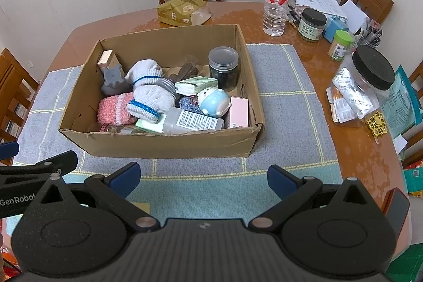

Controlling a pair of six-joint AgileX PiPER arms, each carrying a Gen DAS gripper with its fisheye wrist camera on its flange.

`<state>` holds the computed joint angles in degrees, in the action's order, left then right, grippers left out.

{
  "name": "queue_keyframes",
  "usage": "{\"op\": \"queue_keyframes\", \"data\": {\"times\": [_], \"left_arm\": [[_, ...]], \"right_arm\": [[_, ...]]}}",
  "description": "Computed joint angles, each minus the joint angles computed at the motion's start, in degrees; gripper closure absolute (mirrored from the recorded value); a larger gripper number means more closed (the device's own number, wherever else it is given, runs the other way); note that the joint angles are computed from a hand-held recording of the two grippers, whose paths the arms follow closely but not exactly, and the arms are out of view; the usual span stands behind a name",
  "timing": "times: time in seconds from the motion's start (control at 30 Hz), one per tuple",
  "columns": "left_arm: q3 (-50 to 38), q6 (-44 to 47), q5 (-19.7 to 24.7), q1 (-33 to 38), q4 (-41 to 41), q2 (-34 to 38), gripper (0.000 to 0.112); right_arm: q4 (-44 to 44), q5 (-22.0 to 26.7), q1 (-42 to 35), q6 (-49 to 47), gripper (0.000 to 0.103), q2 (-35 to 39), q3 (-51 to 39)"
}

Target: Organize objects

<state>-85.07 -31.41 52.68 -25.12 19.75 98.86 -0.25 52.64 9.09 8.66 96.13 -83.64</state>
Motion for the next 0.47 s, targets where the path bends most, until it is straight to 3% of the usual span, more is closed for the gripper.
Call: {"op": "queue_keyframes", "data": {"times": [0.47], "left_arm": [[-0.48,-0.11,0.55,-0.23,0.39,0.34,0.01]], "right_arm": [[0.4,0.47,-0.09,-0.01,0.0,0.29,-0.48]]}}
